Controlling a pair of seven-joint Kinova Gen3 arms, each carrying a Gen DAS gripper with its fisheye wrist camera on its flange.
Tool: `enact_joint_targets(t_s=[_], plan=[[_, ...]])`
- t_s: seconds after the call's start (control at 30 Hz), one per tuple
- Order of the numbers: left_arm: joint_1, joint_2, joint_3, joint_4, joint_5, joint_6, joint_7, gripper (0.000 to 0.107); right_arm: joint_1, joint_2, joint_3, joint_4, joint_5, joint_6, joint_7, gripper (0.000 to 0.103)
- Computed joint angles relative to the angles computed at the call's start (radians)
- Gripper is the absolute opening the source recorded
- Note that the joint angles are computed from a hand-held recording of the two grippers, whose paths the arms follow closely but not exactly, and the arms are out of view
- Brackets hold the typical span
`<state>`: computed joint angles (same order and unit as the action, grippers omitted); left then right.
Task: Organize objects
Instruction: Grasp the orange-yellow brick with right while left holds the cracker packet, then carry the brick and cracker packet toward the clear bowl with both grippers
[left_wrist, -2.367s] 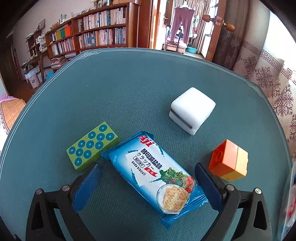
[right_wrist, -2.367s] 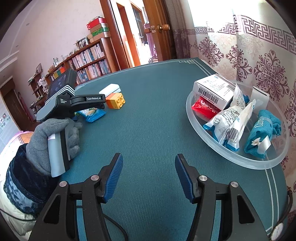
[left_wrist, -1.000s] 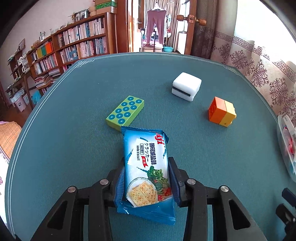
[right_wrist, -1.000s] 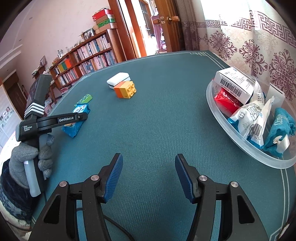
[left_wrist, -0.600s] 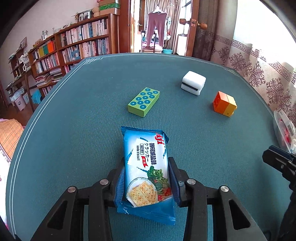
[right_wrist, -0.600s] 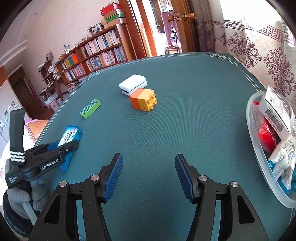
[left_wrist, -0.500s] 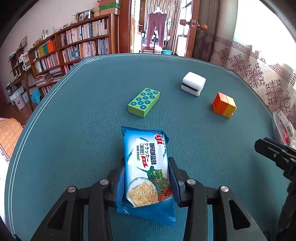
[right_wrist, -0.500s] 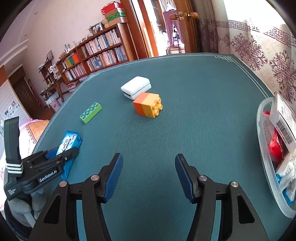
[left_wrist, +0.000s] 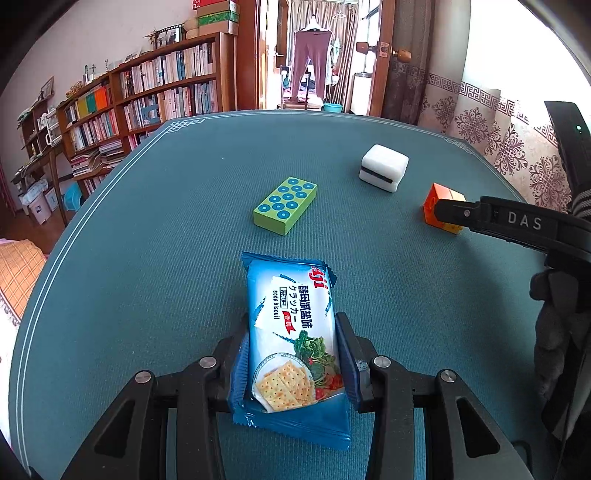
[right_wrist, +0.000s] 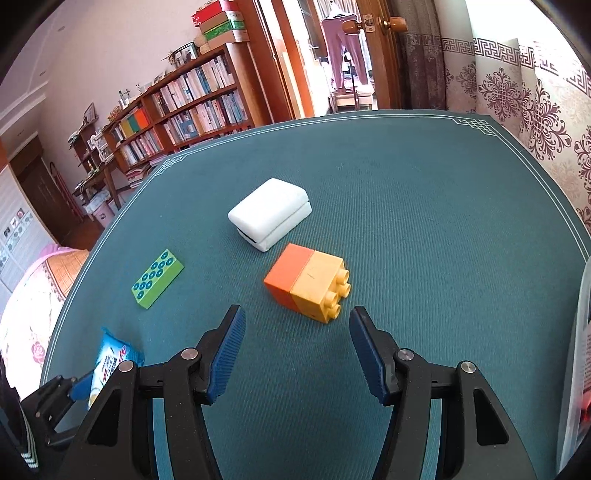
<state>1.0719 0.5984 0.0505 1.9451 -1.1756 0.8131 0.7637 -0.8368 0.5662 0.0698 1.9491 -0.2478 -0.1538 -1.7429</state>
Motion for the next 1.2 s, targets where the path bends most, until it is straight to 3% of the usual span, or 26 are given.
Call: enact_joint_targets(t_s=[0.37,0.43,0.5,0.87,1.2], plan=[[0.0,0.002,0.001,-0.002,-0.001,-0.001,0.0,0.044,-0.182,0.078,0.219,-0.105,-0.044,0.084,-0.026,0.06],[0.0,0.002,0.001,-0.003,0.0,0.0,0.0,0.044,-0.204,0.089,0.246,-0.107,-0.034,0.082,-0.041,0.058],[0.0,0.003,0.0,-0.003,0.0,0.0,0.0,0.044,-0.244,0.098,0.292,-0.106,-0.029,0.085,-0.048,0.049],[-0.002,0.005,-0.003,-0.011,-0.004,-0.007,-0.004,0.044,-0.236,0.047,0.253,-0.009,-0.029,0.015,-0.027,0.044],[0.002,-0.002,-0.014,0.011,-0.06,-0.041,0.032,0.044,-0.152,-0.042,0.113,0.154,-0.101,-0.111,0.053,0.044]])
